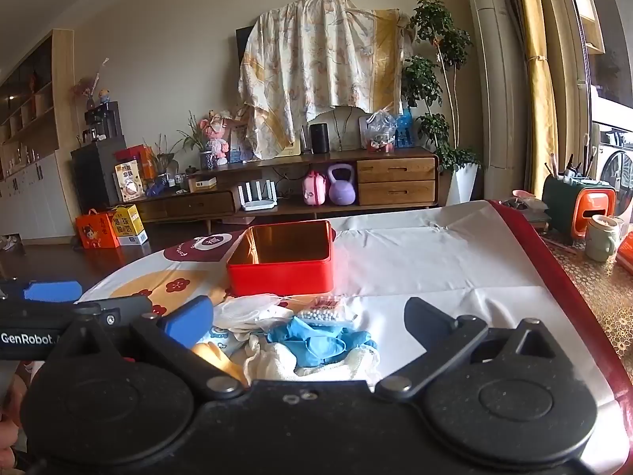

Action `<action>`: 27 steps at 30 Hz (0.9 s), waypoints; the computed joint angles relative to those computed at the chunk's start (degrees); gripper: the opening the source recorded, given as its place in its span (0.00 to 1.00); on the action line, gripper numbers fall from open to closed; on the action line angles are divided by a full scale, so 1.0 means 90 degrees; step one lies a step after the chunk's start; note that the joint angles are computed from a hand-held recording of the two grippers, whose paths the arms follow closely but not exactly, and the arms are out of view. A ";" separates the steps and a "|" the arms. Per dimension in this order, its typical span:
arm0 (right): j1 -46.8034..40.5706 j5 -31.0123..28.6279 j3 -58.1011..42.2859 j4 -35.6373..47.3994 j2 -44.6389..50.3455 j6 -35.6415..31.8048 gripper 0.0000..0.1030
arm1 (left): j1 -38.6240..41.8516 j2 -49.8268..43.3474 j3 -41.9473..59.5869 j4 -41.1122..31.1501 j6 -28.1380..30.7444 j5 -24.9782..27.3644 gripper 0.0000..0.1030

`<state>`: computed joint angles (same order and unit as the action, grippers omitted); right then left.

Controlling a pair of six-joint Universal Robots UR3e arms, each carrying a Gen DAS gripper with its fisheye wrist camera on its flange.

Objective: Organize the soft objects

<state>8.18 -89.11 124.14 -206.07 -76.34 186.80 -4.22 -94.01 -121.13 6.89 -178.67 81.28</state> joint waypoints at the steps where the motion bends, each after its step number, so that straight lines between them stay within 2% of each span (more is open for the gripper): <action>1: 0.0002 0.0010 -0.0004 0.0046 -0.0021 0.0017 1.00 | -0.0022 -0.0019 0.0009 0.0018 -0.0003 0.0047 1.00; 6: 0.0051 -0.0030 -0.0060 0.0267 -0.0094 0.0046 1.00 | -0.0010 -0.0071 0.0005 0.0043 -0.0110 0.0036 1.00; 7: 0.0060 -0.0033 -0.0067 0.0279 -0.0097 0.0040 1.00 | -0.0153 -0.0007 -0.0051 0.0119 -0.0176 0.0189 1.00; 11: 0.0021 0.0010 -0.0081 0.0285 -0.0100 0.0010 1.00 | -0.0050 -0.0040 -0.0021 0.0003 -0.0289 0.0055 1.00; 13: -0.0030 0.0067 -0.0071 0.0288 -0.0109 -0.0036 1.00 | 0.0177 0.0105 -0.0161 -0.0052 -0.0305 -0.0223 1.00; 27: 0.0176 -0.0115 -0.0244 0.0440 -0.0062 -0.0031 1.00 | 0.0306 0.0115 -0.0181 -0.0104 -0.0341 -0.0377 1.00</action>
<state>9.75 -90.14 121.94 -202.12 -76.89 186.53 -1.47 -92.98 -122.76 5.96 -181.74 77.89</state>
